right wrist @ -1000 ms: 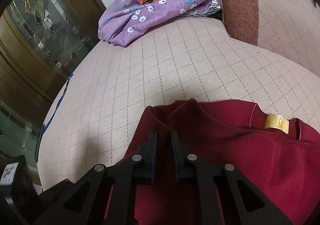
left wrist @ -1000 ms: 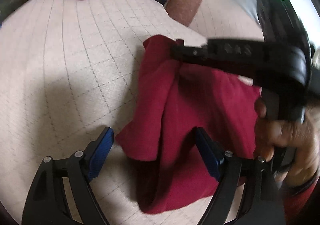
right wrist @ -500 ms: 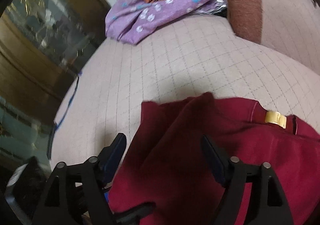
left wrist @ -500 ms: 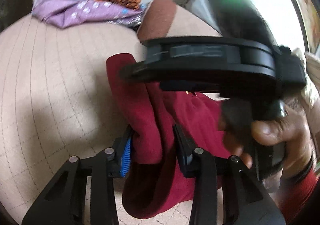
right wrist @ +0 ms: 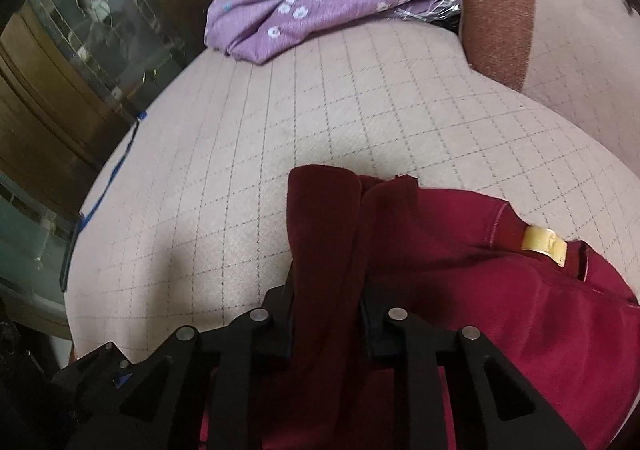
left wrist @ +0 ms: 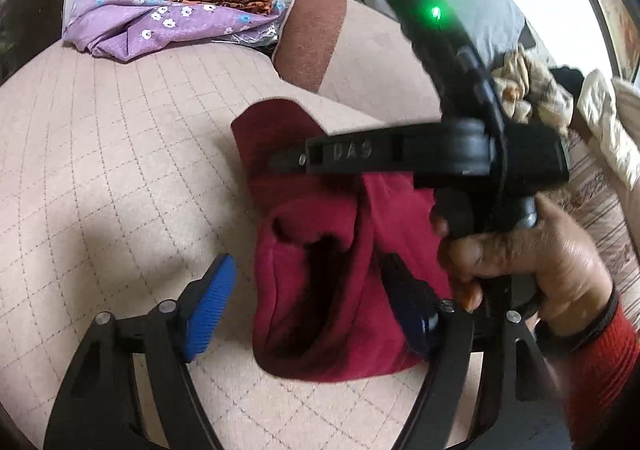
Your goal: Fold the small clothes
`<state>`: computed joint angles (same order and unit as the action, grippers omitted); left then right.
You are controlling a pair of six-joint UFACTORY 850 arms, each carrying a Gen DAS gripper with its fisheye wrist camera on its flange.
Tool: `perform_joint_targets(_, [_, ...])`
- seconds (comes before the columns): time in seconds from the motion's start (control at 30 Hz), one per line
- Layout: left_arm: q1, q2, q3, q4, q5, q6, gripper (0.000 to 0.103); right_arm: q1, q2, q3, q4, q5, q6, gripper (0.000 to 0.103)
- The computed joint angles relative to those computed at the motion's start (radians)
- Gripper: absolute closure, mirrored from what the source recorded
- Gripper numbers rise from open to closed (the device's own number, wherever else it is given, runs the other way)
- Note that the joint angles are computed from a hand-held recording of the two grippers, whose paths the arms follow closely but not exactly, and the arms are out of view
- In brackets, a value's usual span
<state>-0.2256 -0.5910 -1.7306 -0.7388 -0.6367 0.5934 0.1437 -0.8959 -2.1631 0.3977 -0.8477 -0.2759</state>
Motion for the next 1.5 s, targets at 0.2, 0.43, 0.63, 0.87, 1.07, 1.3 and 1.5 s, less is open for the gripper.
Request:
perform_joint_targets(0.2, [-0.008,0.016,0.029,-0.009,0.002,0.013,0.05,-0.032,0.065,0.113,0.161,0.066,-0.079,0.082])
perform_joint_targets(0.43, [-0.043,0.039,0.014,-0.117,-0.049,0.104,0.083,-0.107,0.176,0.265,0.396,0.095,-0.223,0.083])
perform_joint_targets(0.63, [-0.147,0.019,-0.06,-0.086,-0.076,0.094,0.084,-0.202,0.327,0.426,0.465,0.14,-0.32,0.084])
perform_joint_targets(0.87, [-0.281,-0.085,-0.184,0.014,-0.096,0.002,0.084,-0.339,0.42,0.588,0.51,0.216,-0.322,0.086])
perform_joint_targets(1.07, [-0.315,-0.129,-0.235,0.115,-0.159,-0.087,0.06,-0.372,0.34,0.586,0.351,0.225,-0.101,0.07])
perform_joint_targets(1.3, [-0.26,0.064,-0.02,0.14,0.025,0.021,0.033,-0.387,0.484,0.723,0.503,0.282,-0.233,0.05])
perform_joint_targets(1.5, [-0.235,0.032,-0.007,0.3,0.048,-0.167,0.033,-0.318,0.569,0.802,0.476,0.346,-0.432,0.056])
